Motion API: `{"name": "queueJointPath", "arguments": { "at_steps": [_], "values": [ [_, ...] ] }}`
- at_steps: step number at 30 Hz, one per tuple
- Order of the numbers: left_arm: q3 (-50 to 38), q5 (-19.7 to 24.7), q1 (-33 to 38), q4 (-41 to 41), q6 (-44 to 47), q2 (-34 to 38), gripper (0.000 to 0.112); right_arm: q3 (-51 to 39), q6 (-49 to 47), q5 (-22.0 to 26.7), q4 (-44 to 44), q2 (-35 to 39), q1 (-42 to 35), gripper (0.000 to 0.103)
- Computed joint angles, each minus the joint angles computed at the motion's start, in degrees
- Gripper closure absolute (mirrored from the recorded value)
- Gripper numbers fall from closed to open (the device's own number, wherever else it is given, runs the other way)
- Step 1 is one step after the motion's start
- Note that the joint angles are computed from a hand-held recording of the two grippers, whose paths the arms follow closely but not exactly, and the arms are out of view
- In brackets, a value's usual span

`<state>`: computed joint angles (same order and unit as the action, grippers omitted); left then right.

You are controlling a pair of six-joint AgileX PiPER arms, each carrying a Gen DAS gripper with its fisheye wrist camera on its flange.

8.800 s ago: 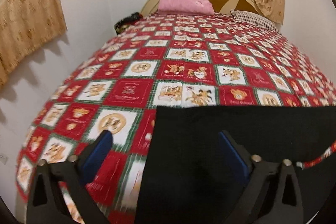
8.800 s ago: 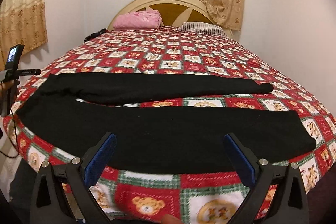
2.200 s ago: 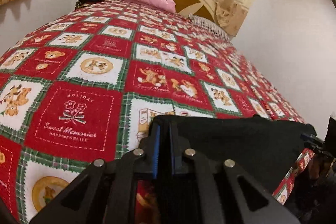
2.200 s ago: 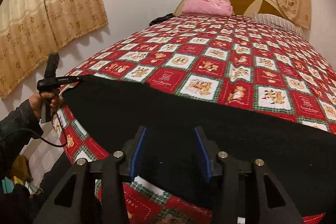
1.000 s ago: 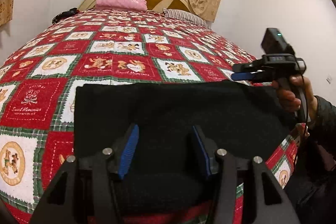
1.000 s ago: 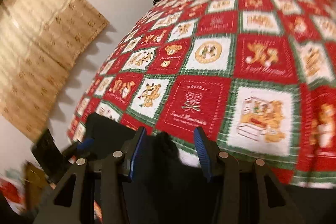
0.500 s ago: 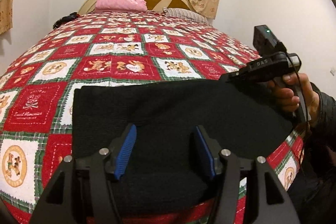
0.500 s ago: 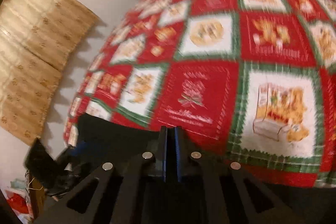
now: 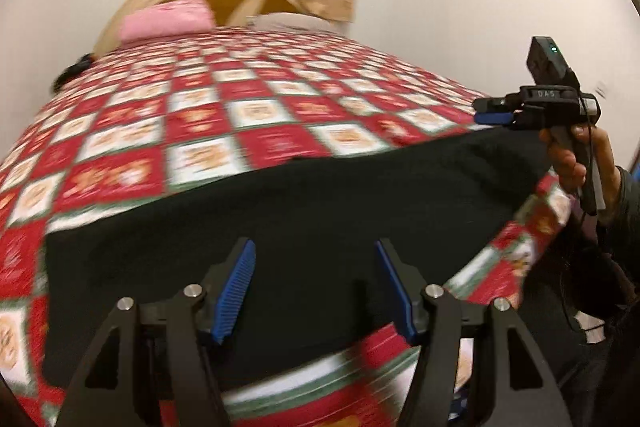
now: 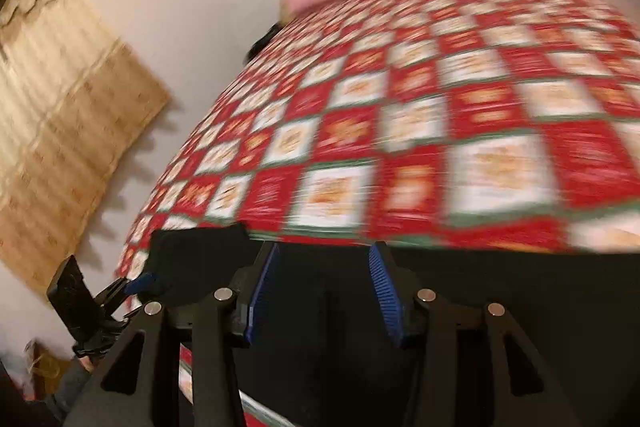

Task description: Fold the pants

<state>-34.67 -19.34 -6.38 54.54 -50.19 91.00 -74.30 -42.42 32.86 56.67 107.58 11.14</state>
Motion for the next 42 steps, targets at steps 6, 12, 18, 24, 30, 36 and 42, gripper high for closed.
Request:
{"name": "queueJointPath", "arguments": {
  "at_steps": [6, 12, 18, 24, 30, 36, 42],
  "values": [
    [-9.4, 2.8, -10.5, 9.2, -9.1, 5.9, 0.048, 16.9, -1.9, 0.6, -0.2, -16.7, -19.3, 0.054],
    [-14.6, 1.6, -14.1, 15.1, -15.3, 11.0, 0.048, 25.3, -3.4, 4.7, -1.3, -28.4, -40.9, 0.054],
    [-16.1, -1.0, -11.7, 18.9, -21.1, 15.4, 0.048, 23.4, -4.3, 8.6, -0.2, -26.1, -50.7, 0.054],
    [-15.9, -3.1, -11.0, 18.4, -21.5, 15.6, 0.040, 20.1, -0.4, 3.6, -0.2, -19.6, -46.8, 0.054],
    [-16.3, -8.1, -8.4, 20.3, -23.8, 16.8, 0.039, 10.9, 6.5, 2.8, -3.3, -14.0, -43.5, 0.100],
    [-16.2, -8.6, -8.4, 19.4, -23.3, 16.9, 0.039, 8.6, -12.2, 9.1, 13.4, -19.4, -45.3, 0.100],
    [-16.5, -10.6, -7.2, 20.8, -24.3, 17.5, 0.039, 16.3, -19.8, 12.6, 13.3, -16.8, -53.8, 0.100]
  ]
}}
